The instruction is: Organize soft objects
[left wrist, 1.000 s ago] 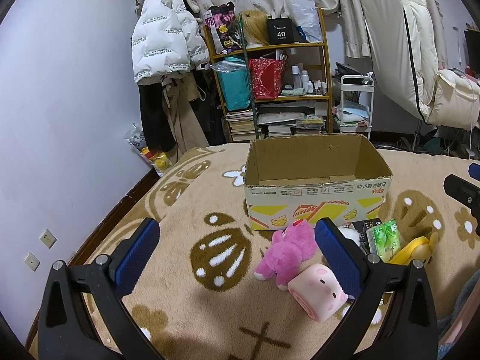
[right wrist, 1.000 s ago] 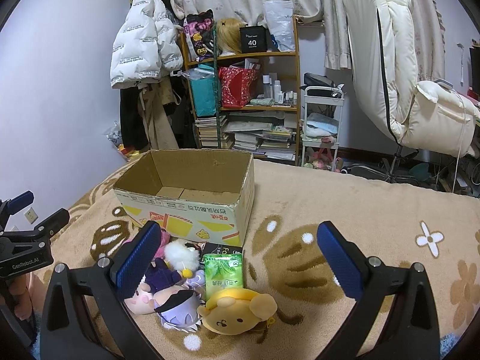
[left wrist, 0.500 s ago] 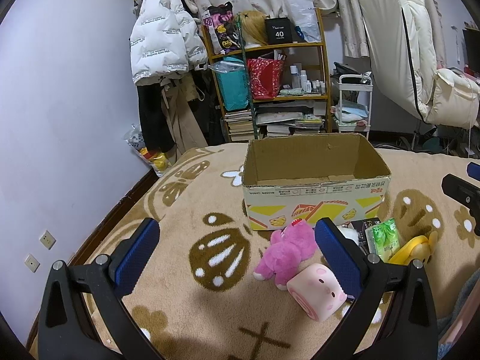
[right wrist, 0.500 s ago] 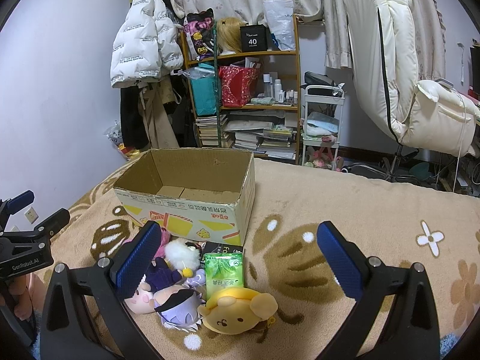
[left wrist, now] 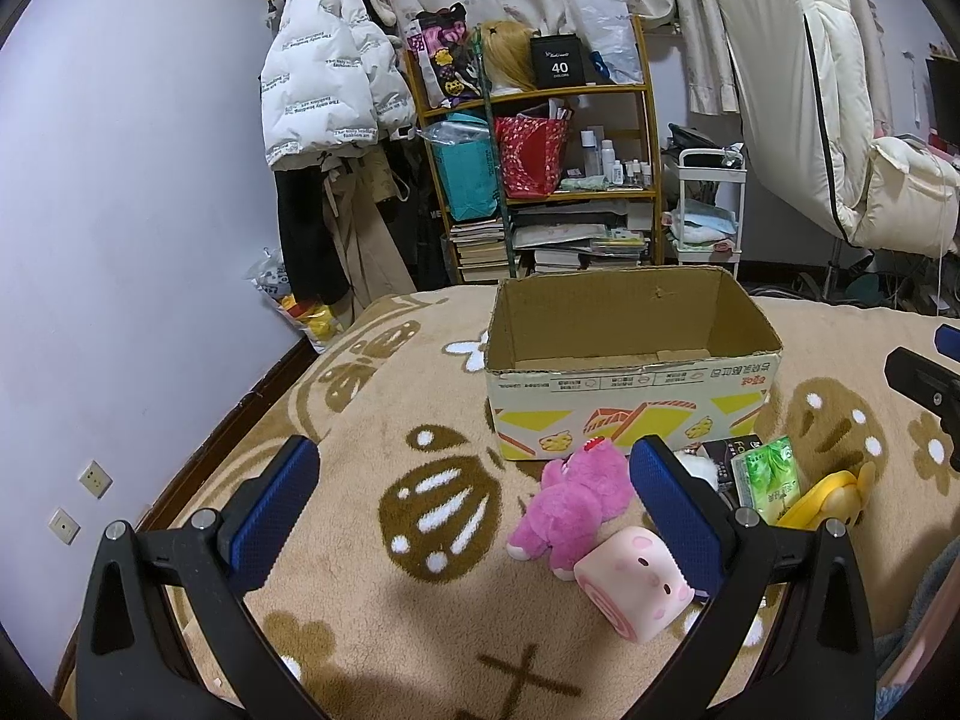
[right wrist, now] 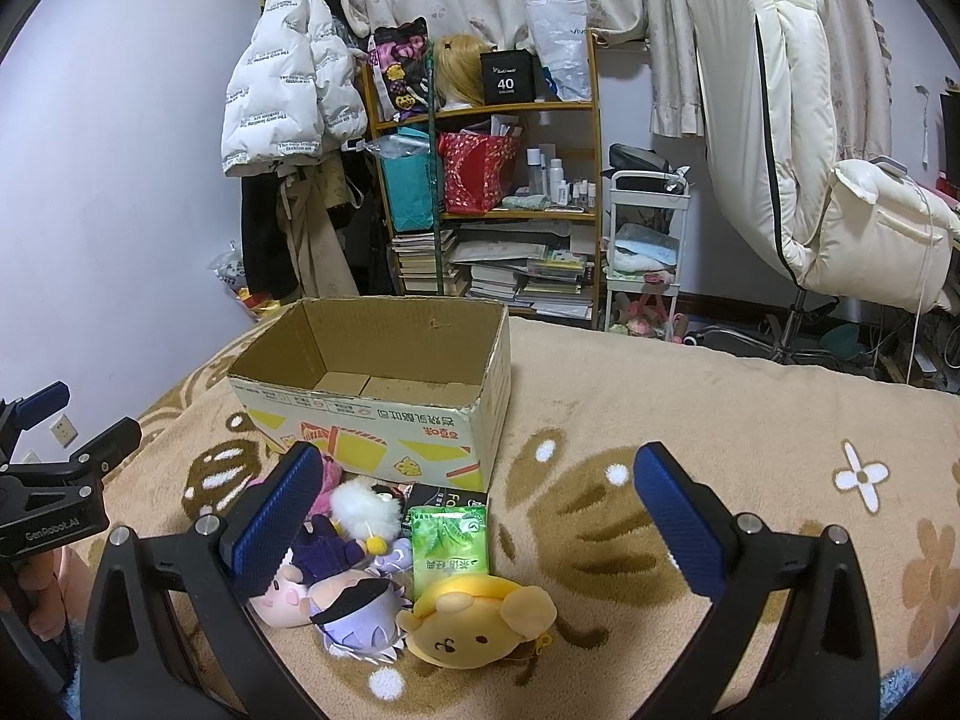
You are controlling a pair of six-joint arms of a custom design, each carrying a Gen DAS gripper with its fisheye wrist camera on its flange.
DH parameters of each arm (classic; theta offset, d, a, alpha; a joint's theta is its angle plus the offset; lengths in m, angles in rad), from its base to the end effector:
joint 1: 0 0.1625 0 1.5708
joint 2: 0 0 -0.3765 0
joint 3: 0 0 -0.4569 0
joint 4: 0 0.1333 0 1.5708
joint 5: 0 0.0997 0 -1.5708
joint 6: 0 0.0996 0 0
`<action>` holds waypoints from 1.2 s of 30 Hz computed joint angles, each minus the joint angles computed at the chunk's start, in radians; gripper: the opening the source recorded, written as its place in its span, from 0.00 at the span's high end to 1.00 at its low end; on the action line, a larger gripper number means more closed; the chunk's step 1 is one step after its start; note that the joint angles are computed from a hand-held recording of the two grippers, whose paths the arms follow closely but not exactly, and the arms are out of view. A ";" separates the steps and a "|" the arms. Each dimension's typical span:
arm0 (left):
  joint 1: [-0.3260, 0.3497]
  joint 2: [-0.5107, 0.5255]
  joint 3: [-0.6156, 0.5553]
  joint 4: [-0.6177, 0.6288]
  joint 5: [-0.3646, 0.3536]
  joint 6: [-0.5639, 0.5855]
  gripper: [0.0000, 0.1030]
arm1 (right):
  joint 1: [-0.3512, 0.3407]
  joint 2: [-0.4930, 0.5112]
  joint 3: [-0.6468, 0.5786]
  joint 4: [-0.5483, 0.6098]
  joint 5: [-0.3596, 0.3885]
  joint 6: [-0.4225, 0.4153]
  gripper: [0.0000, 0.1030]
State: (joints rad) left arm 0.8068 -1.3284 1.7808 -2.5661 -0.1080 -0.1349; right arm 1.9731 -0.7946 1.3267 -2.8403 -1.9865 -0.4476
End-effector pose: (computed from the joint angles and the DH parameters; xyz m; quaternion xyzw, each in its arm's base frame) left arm -0.2420 -0.5883 0.3706 0.0515 0.7372 -0.4593 0.4928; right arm 0.3960 -0.6928 0.1989 0.3085 -0.8622 0.3482 0.2004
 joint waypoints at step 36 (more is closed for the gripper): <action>0.031 -0.029 -0.037 0.412 -0.113 -0.300 0.01 | 0.005 0.025 -0.011 0.059 -0.064 0.064 0.00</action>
State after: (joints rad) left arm 0.8378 -1.3573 1.7434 -2.1544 -0.2212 -0.4347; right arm 1.9783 -0.7698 1.3160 -2.7814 -2.0502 -0.3836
